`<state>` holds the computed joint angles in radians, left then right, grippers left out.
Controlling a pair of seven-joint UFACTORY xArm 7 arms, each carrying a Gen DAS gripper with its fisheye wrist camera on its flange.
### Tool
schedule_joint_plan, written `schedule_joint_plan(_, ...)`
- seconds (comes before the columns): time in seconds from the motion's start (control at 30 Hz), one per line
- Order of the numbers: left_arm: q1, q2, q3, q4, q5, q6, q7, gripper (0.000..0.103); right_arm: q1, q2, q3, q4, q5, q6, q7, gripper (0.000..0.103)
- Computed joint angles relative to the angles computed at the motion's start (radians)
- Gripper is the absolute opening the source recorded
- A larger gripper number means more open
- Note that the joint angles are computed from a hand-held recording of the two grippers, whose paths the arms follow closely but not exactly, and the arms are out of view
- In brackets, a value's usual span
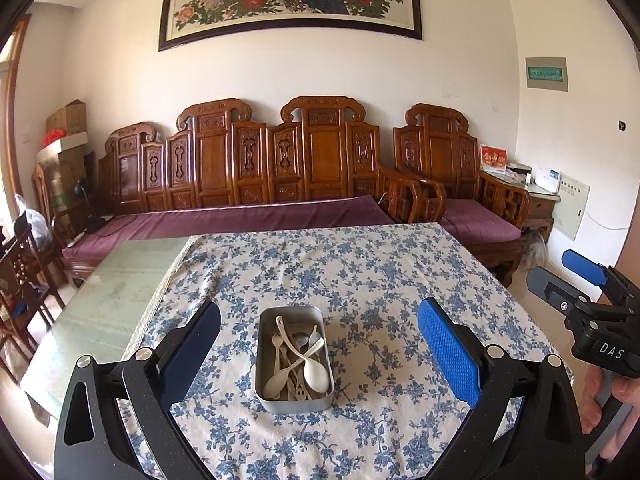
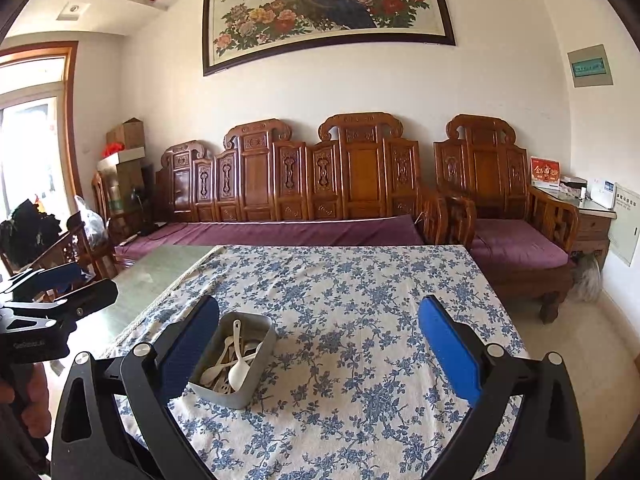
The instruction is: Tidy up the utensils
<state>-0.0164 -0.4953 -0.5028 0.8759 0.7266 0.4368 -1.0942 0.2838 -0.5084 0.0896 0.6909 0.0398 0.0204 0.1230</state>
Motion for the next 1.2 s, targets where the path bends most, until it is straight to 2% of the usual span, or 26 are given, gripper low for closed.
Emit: schedule_joint_plan(1.2, 0.004, -0.023, 0.002, -0.018, -0.05, -0.028, 0.031, 0.095, -0.002, 0.008, 0.012, 0.001, -0.009, -0.003, 0.012, 0.1)
